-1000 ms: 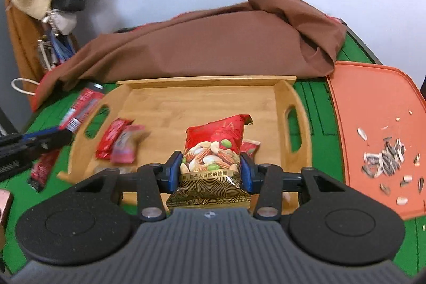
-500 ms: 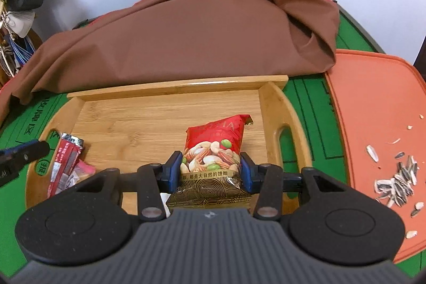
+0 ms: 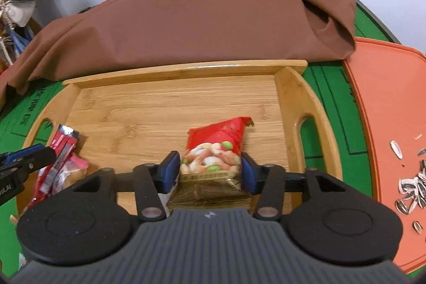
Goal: Organize snacks
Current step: 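Carry the wafer bar and mixed-nut bag onto the bamboo tray and open both tools, then withdraw both tools from the tray back toward the remaining snacks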
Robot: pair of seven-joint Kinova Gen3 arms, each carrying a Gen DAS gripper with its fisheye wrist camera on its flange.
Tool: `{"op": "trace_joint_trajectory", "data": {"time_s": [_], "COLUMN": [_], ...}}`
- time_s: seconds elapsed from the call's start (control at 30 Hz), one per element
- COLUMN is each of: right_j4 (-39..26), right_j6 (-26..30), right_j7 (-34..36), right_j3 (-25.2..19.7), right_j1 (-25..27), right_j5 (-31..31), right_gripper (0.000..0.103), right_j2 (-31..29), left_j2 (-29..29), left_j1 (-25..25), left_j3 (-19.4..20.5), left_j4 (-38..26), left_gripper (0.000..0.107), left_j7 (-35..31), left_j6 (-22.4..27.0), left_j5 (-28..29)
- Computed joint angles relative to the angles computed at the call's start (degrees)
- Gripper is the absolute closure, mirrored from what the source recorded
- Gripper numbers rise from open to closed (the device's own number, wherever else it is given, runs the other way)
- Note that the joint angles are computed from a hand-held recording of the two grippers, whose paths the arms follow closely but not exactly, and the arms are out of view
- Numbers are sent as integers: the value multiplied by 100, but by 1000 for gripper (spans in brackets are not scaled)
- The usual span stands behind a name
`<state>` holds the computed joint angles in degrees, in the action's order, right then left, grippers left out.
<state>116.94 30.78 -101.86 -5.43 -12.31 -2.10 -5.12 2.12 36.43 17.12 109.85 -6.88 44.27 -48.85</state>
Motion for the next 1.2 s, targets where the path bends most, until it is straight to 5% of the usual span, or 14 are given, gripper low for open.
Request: {"op": "trace_joint_trajectory", "data": {"time_s": [0.5, 0.8, 1.2], "right_j4": [614, 1058, 1708], "right_j6": [33, 235, 475], "right_j7": [259, 494, 427], "right_j3": [-90, -84, -471], "right_j1": [-178, -319, -189], "right_j5": [-28, -232, -383], "right_gripper": [16, 9, 0], "right_j2": [-1171, -2134, -3134], "left_j2": [-696, -1033, -1033], "left_j1": [162, 320, 818], "left_j3": [750, 1615, 2135], "left_j4": [527, 873, 1242], "left_gripper": [25, 8, 5], "left_j7": [627, 1289, 2107], "left_j6": [355, 968, 1601], "left_j5": [-461, -704, -672]}}
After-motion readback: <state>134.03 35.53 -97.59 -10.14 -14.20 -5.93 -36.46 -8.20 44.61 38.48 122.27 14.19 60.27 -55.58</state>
